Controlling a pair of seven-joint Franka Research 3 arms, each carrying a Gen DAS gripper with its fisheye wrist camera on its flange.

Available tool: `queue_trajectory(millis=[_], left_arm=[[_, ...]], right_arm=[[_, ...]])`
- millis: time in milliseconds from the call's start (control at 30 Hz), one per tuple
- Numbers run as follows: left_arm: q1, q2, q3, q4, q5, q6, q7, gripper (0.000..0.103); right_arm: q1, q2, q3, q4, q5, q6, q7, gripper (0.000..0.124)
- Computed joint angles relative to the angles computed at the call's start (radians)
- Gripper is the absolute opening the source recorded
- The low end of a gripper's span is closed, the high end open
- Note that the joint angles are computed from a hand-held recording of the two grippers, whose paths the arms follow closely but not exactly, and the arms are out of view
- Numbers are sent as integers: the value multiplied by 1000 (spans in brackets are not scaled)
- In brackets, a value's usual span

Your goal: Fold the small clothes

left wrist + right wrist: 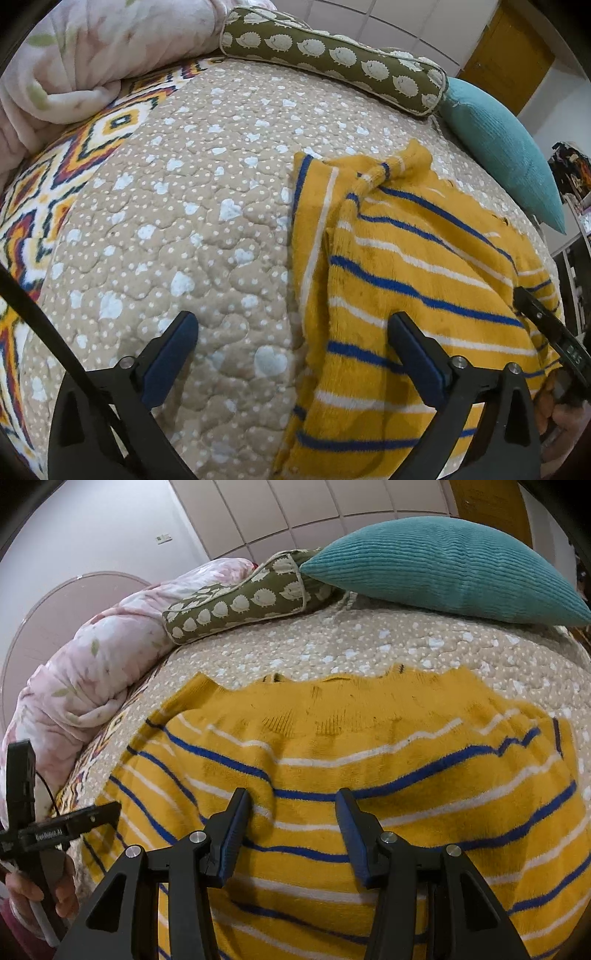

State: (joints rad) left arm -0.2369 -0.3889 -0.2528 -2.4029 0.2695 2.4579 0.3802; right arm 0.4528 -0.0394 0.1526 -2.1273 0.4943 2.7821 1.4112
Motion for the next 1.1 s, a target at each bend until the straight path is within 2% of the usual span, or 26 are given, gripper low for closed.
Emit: queue_trajectory(millis=[233,333,433,467,500,533,600,700,833,1100], left_arm=[[2,26,6,11,3,17,18,103],[-9,41,16,14,-8,44,63,103],[-4,46,3,15,10,68,69,87],[-11,45,7,11,4,90,83,72],[-29,43,24,0,-27,131,114,49],[-46,42,41,-8,-67,167,143,42],[-47,49,39,7,-94,158,155,31],[-60,43,58,9,-164,164,181,21],[-79,15,72,18,-239,201,227,18],[-93,115,7,238,-187,143,302,17]], right_arm=[[-1,-13,-5,3,5,-25,-15,52],[0,-5,-10,2,73,-20,-50,52],[-1,-2,-9,6,98,-22,-63,53],[-2,-1,-8,8,98,-24,-67,53],[-2,0,-8,10,97,-26,-68,53],[-2,1,-7,12,98,-27,-70,53],[-3,2,-7,13,104,-32,-74,53],[-5,3,-11,19,138,-43,-89,53],[-11,0,-21,26,255,-74,-145,53],[-42,-2,-48,36,608,-150,-261,54]])
